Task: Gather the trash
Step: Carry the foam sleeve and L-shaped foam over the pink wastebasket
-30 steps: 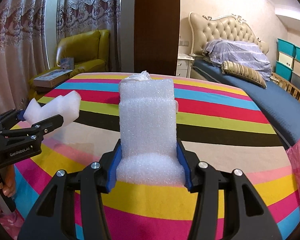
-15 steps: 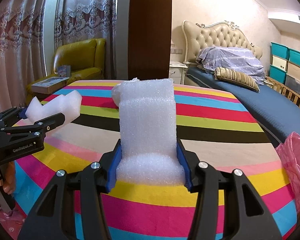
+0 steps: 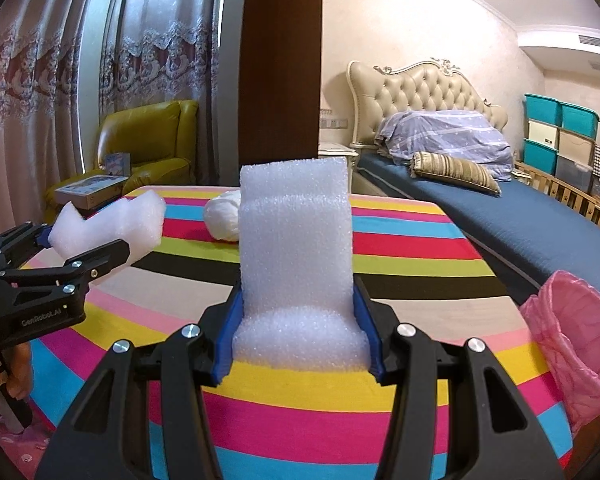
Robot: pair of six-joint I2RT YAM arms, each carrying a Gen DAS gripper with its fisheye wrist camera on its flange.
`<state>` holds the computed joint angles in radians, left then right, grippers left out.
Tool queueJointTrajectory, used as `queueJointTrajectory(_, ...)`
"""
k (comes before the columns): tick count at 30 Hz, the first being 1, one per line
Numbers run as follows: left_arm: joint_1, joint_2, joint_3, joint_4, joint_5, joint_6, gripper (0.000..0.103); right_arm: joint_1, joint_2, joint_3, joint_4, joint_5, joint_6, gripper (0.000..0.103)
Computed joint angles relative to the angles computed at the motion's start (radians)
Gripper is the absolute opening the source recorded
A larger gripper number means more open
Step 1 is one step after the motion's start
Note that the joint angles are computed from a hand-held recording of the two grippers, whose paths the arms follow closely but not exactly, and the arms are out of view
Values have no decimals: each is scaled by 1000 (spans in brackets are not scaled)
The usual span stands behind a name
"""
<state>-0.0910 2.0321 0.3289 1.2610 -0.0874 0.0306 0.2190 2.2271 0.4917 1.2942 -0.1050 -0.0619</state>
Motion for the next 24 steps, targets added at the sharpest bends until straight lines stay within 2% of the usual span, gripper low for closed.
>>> queueJointTrajectory(11, -105, -35, 44, -76, -38, 13, 69, -99, -27, -39, 25, -39, -12, 50)
queueJointTrajectory(24, -259, 8, 179, -185, -51, 21, 69, -291, -29, -78, 63, -108, -41, 50)
